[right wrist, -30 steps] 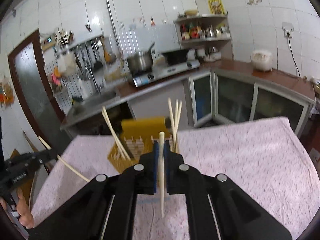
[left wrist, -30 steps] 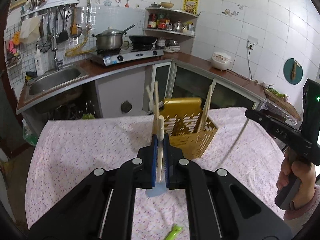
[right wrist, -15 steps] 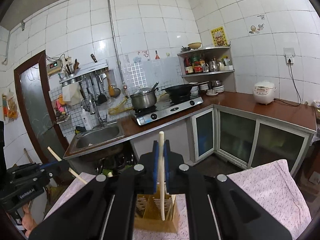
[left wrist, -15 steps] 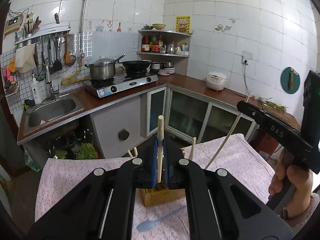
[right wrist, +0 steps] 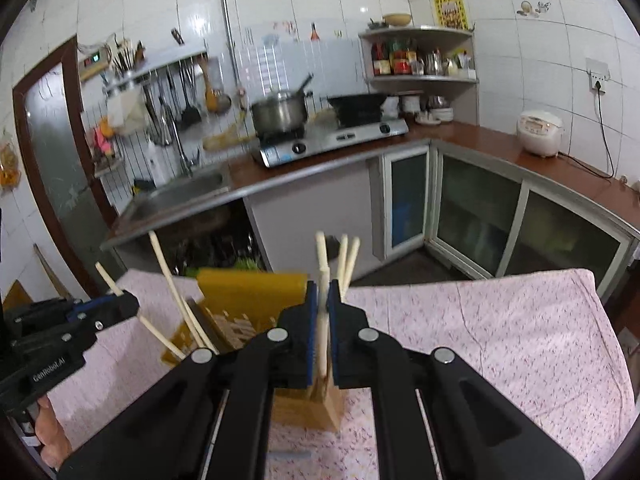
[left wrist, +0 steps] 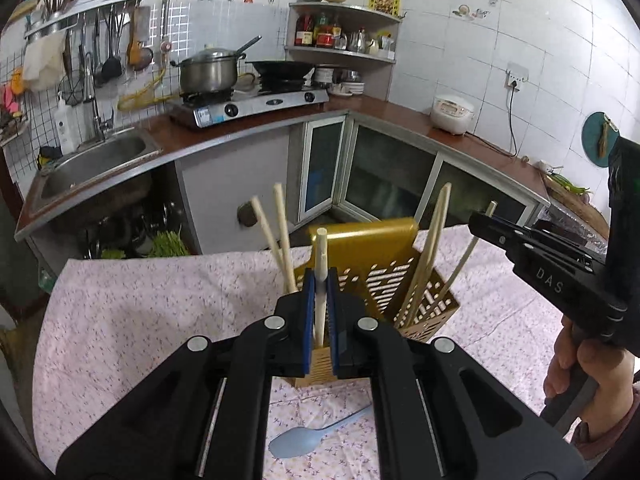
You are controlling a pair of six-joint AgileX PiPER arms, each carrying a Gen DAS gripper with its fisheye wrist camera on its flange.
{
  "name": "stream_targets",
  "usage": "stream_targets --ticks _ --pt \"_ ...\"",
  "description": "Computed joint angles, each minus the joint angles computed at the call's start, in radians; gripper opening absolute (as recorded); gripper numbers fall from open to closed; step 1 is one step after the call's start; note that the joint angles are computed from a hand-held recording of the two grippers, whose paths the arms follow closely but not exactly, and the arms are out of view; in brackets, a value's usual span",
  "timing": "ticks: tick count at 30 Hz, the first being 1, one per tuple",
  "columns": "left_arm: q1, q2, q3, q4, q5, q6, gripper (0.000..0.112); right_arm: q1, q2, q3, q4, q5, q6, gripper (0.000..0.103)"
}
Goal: Organize utensils
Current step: 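Carry both chopsticks into the yellow holder and open both tools, then grip the green frog-handled fork with the left tool while the right tool approaches the blue spoon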
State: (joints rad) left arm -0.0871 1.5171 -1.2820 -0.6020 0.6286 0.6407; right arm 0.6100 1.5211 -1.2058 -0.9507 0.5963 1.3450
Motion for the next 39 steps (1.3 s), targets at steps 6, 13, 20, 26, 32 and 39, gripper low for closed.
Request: stream_targets --ticks 6,13,20,26,32,39 --pt "0.071 -0.012 0.028 -0.1 0.024 0.067 0.051 0.0 -0.049 0.045 0.029 0.005 0.016 0.034" --pt "0.162 -0.109 0.096 -0.167 0.086 0.154 0.089 0.089 -0.166 0.123 0.0 0.142 0.092 0.061" --pt "0.285 -0.214 0.287 -0.237 0.145 0.369 0.095 0.257 -0.233 0.273 -0.033 0.29 0.179 0.072" --pt "0.39 -0.278 0.482 -0.253 0.169 0.562 0.096 0.357 -0.227 0.423 -0.035 0.306 0.308 0.073" --pt "0.454 -0.369 0.683 -0.239 0.117 0.757 0.098 0.387 -0.22 0.529 -0.013 0.255 0.417 0.073" --pt "0.61 -0.37 0.804 -0.282 0.192 1.002 0.084 0.4 -0.221 0.582 0.012 0.23 0.477 0.073"
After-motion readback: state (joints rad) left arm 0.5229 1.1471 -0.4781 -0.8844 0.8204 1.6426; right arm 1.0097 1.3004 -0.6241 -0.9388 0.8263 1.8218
